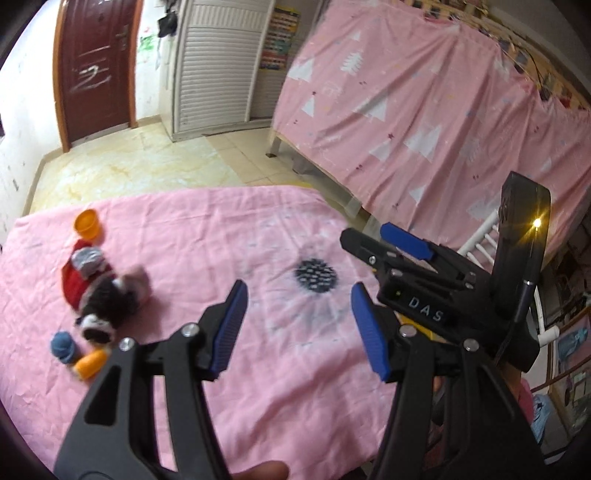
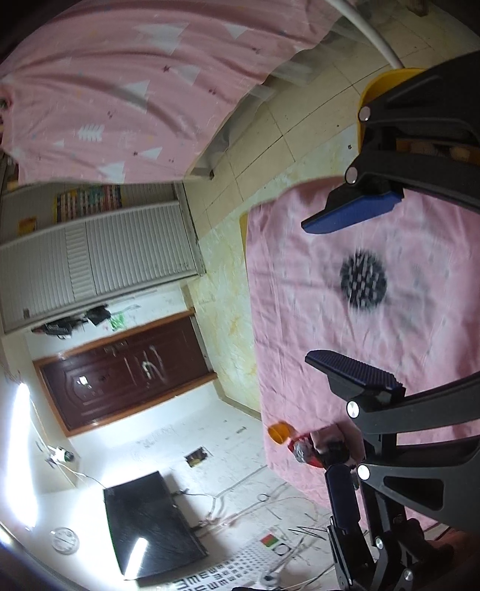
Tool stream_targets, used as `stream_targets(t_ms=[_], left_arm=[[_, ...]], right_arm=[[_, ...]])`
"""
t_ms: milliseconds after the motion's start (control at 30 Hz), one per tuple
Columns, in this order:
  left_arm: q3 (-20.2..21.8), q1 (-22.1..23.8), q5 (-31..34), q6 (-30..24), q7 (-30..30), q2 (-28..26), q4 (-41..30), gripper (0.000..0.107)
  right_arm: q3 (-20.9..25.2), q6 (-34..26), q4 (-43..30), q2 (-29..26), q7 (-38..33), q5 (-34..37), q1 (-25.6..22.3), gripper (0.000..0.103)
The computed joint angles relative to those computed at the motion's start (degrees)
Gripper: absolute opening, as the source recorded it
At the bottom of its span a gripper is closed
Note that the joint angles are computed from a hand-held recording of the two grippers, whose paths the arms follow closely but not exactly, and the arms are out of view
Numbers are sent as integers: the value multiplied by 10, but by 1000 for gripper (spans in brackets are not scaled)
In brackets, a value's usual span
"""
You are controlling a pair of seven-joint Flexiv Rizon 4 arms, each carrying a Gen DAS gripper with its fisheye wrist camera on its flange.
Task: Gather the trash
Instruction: 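Move both tools back over the bed toward the remaining items, then grasp the blue yarn ball with the left tool while the right tool grasps the black-and-white sock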
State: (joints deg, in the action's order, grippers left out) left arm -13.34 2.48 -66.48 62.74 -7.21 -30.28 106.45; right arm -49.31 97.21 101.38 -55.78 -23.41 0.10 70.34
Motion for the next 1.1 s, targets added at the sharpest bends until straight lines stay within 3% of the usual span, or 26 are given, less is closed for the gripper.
stream_targets(t_ms=[500, 867, 1100], left_arm=[[19, 67, 21, 8, -43, -48, -61, 62], [26, 118, 125, 4, -138, -105, -120, 62], [19, 134, 186, 3, -168, -128, -136, 62]], right_arm=[[123, -106, -181, -12, 25, -163, -110, 60], [251, -178, -315, -46, 20, -258, -201, 64], [345, -235, -414, -84, -8, -303, -257, 66]])
